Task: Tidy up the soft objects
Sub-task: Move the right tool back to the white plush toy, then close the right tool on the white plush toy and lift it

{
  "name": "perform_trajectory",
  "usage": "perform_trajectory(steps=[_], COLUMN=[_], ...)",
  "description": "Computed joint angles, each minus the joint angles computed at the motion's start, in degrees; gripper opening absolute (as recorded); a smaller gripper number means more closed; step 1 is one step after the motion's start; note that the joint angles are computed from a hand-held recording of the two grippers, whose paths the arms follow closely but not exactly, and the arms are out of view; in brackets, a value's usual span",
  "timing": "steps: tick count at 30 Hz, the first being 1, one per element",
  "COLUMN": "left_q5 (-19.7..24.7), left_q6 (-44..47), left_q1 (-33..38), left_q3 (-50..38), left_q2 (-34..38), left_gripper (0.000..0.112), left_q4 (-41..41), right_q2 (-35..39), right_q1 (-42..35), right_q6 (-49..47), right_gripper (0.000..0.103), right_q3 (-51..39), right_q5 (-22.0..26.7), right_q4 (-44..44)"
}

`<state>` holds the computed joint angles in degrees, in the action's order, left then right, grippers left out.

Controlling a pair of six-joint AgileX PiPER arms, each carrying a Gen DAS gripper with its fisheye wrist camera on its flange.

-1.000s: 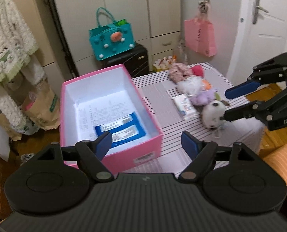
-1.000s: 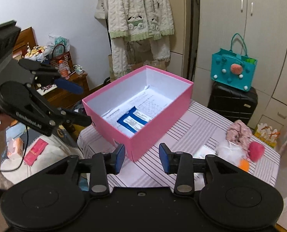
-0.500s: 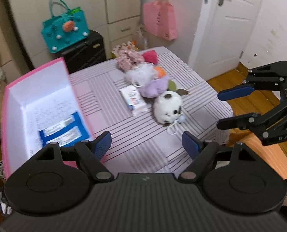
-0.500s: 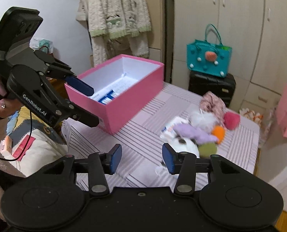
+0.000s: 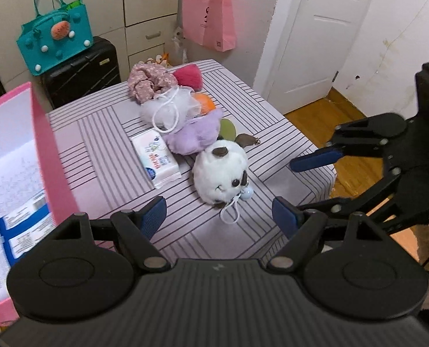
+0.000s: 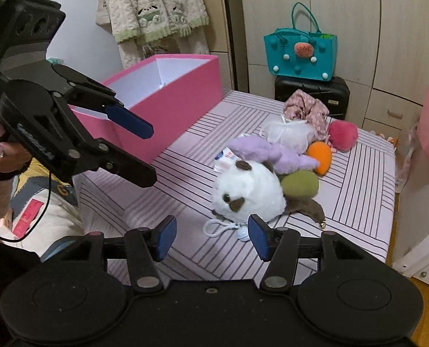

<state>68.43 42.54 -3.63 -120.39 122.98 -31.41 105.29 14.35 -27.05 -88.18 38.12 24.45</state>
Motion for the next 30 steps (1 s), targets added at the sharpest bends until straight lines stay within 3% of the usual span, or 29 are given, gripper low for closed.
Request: perform_trajectory(steps=[4, 9, 13, 17, 21, 26, 30], left_q5=[-4.38, -4.81, -7.30, -8.75, -13.50, -13.09, -13.68], left_q6=[0.26, 0.60, 1.86, 3.38, 7.81, 9.34, 9.91], left_q1=[-0.77, -0.42, -0.72, -1.14, -2.17, -1.63, -1.37], left_q3=[1.88, -0.47, -0.71, -1.33, 3.91, 4.69, 5.23], left_q2=[1.65, 6.40, 8.59, 10.45, 8.80, 10.02, 10.42], left_gripper=[0.080, 0.080, 0.080, 0.079, 0.079, 0.075, 0.071], left_q4=[-1.04, -4.90, -6.99, -9.04, -11.65, -17.26, -18.88], right_q2=[2.45, 5.00, 6.96, 8.68, 10.35, 11.49, 12.29], right_q1=[-0.26, -0.10, -1.46, -2.48, -1.58, 0.45, 1.97], right_q6=[-4.68, -7.71, -20.30, -36.18, -35.14, -26.90, -22.32], right_gripper=[0.068, 0.068, 0.069, 0.071, 0.071, 0.085, 0.088], right_q3=[2.45, 5.57, 7.47, 8.75, 7.88, 6.86, 7.04], right_q5=[-6.38, -15.26, -19.77, -21.09, -22.26, -25.71, -29.41], right_q4=[2.38, 4.68, 17.91, 33.73, 31.64, 22.11, 17.08])
